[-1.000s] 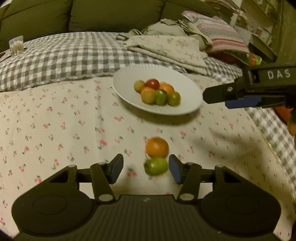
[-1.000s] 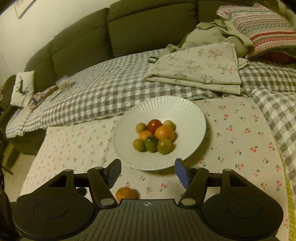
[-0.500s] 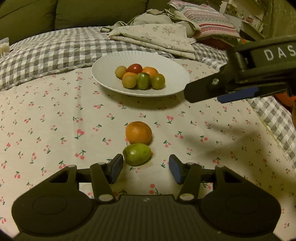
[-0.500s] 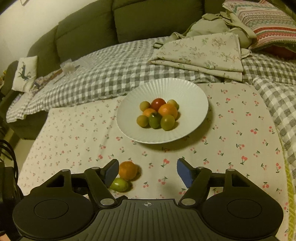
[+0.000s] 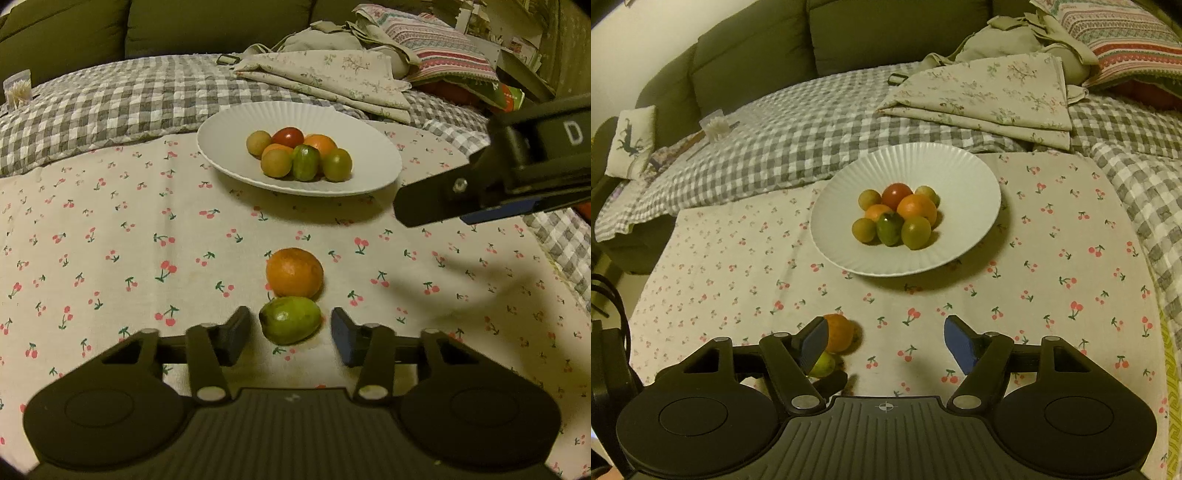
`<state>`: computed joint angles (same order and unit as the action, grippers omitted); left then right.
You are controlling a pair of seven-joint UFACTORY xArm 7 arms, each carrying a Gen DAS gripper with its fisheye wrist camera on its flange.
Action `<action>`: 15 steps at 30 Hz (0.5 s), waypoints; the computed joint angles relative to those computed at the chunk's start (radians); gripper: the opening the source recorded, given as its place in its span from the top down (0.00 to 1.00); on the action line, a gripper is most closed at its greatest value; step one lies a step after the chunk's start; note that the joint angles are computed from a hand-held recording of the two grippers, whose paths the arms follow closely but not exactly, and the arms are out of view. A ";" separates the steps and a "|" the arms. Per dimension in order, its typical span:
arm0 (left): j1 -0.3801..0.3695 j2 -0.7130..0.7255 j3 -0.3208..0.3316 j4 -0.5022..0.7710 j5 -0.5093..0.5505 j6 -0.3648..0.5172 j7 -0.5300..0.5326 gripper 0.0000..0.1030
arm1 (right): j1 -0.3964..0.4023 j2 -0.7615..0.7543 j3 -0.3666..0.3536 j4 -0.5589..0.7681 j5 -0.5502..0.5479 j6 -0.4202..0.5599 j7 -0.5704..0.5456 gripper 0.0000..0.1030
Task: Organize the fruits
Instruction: 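Grasp the green pear-like fruit with the left tool while the right grasps the mandarin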
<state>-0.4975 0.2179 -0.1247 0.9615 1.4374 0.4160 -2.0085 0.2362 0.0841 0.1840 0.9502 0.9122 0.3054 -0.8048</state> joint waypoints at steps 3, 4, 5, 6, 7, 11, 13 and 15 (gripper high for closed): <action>0.004 -0.006 0.001 -0.005 -0.003 -0.008 0.003 0.67 | 0.001 0.006 0.001 0.002 -0.006 -0.004 0.003 0.32; 0.005 -0.009 -0.001 -0.009 -0.017 -0.006 0.015 0.67 | 0.000 0.008 0.002 0.002 -0.008 -0.006 0.003 0.32; 0.006 -0.014 -0.002 -0.013 -0.035 -0.003 0.029 0.67 | 0.000 0.010 0.002 0.003 -0.010 -0.007 0.004 0.32; 0.007 -0.021 -0.003 -0.020 -0.051 -0.003 0.039 0.67 | -0.001 0.015 0.002 0.005 -0.015 -0.008 0.008 0.32; 0.010 -0.033 -0.003 -0.030 -0.066 -0.007 0.039 0.67 | -0.002 0.018 0.003 0.006 -0.021 -0.009 0.012 0.32; 0.026 -0.092 -0.005 -0.085 -0.109 -0.013 0.025 0.67 | -0.008 0.035 0.013 0.010 -0.019 -0.017 0.000 0.32; 0.041 -0.129 -0.009 -0.114 -0.146 -0.001 0.032 0.67 | -0.009 0.044 0.020 0.012 -0.023 -0.020 -0.002 0.32; 0.060 -0.162 -0.014 -0.140 -0.163 0.003 0.014 0.67 | -0.014 0.057 0.029 0.017 -0.013 -0.018 -0.018 0.32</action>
